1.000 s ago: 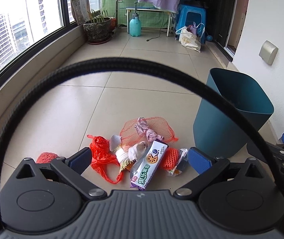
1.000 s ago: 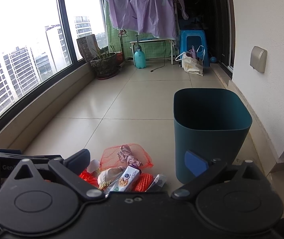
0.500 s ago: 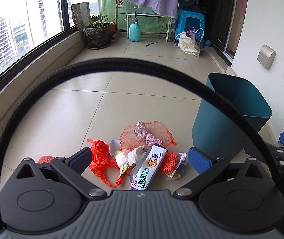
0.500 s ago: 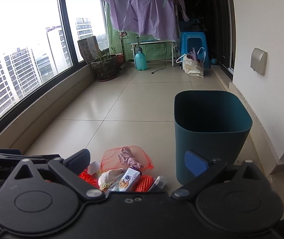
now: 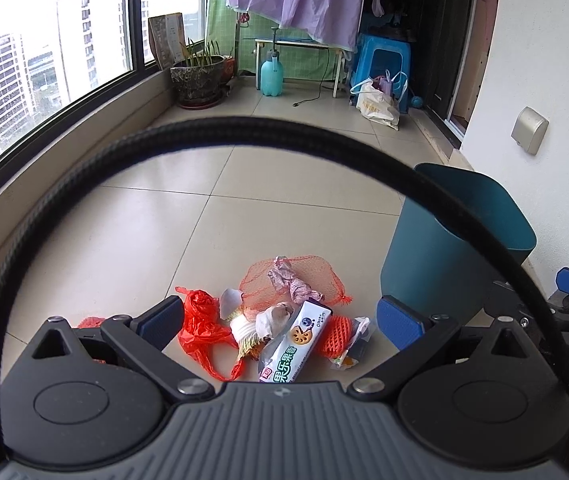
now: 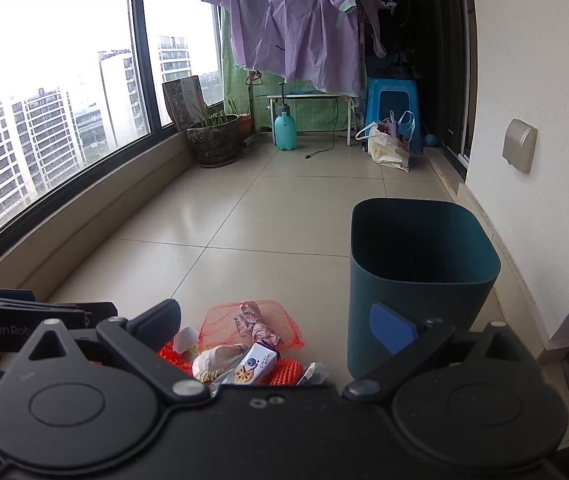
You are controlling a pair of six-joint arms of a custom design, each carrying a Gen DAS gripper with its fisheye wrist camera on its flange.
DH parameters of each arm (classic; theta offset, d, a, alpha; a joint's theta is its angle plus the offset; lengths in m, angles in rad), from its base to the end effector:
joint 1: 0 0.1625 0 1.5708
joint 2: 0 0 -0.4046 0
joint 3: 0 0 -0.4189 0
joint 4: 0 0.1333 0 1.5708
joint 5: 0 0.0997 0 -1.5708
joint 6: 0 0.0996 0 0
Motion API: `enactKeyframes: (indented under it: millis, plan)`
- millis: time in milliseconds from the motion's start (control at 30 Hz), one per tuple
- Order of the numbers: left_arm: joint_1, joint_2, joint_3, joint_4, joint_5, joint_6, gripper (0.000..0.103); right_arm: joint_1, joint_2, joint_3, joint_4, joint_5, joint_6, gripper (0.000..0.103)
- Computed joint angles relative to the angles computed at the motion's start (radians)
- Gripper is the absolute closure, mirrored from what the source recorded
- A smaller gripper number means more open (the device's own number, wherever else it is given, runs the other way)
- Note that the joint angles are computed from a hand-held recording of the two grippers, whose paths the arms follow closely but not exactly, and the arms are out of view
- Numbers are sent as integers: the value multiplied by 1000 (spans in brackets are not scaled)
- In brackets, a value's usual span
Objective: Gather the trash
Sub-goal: 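Move both tools toward the trash pile and the teal bin, then grasp the teal bin rim with the right tool while the left tool approaches the trash pile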
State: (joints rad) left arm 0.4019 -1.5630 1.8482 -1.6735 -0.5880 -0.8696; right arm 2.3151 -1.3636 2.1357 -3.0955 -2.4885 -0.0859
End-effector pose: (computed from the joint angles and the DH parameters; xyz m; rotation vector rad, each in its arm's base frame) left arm -0.3693 -0.3919 0.3768 0.4570 2.2710 -0.9437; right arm 0.3769 -0.3292 0.2902 0.5014 -2.2181 1.1910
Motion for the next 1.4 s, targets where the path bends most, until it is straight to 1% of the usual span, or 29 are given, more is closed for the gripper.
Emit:
enactKeyframes:
  millis: [133, 200, 267, 333, 433, 533, 667, 767, 900, 1100, 1233, 1267, 1333, 1400]
  plan:
    - [-1, -6, -7, -29, -10, 15, 0, 40, 9, -34, 54, -64, 8, 2]
    - [-1, -12, -6, -47, -18, 29, 0, 55, 8, -49, 99, -90, 26, 2]
    - [-2, -11, -10, -58, -28, 43, 0, 64, 4, -66, 156, -99, 54, 2]
    - [-1, -11, -10, -75, -30, 54, 0, 67, 1, -81, 200, -89, 70, 2]
    - [0, -7, -10, -96, -20, 66, 0, 58, 7, -100, 222, -57, 49, 2]
    - [6, -7, -1, -155, -24, 104, 0, 39, 6, -111, 228, -18, 34, 2]
    - [4, 9, -3, -178, 31, 133, 0, 19, 7, -117, 198, 7, -10, 2]
    - [21, 36, -25, -161, 41, 124, 0, -4, -3, -127, 212, 35, -24, 2]
    - [50, 75, -56, -143, 31, 117, 0, -42, -11, -146, 220, 45, -73, 2]
    - [100, 151, -111, -135, 11, 113, 0, -116, -26, -180, 253, 75, -118, 2]
    - [140, 214, -154, -145, 4, 124, 0, -179, -19, -224, 239, 63, -177, 2]
    - [150, 230, -164, -151, 6, 128, 0, -196, -17, -237, 241, 59, -178, 2]
    - [168, 260, -185, -155, 5, 132, 0, -241, -17, -270, 283, 66, -167, 2]
    - [188, 287, -203, -168, 5, 139, 0, -275, -4, -293, 268, 42, -183, 2]
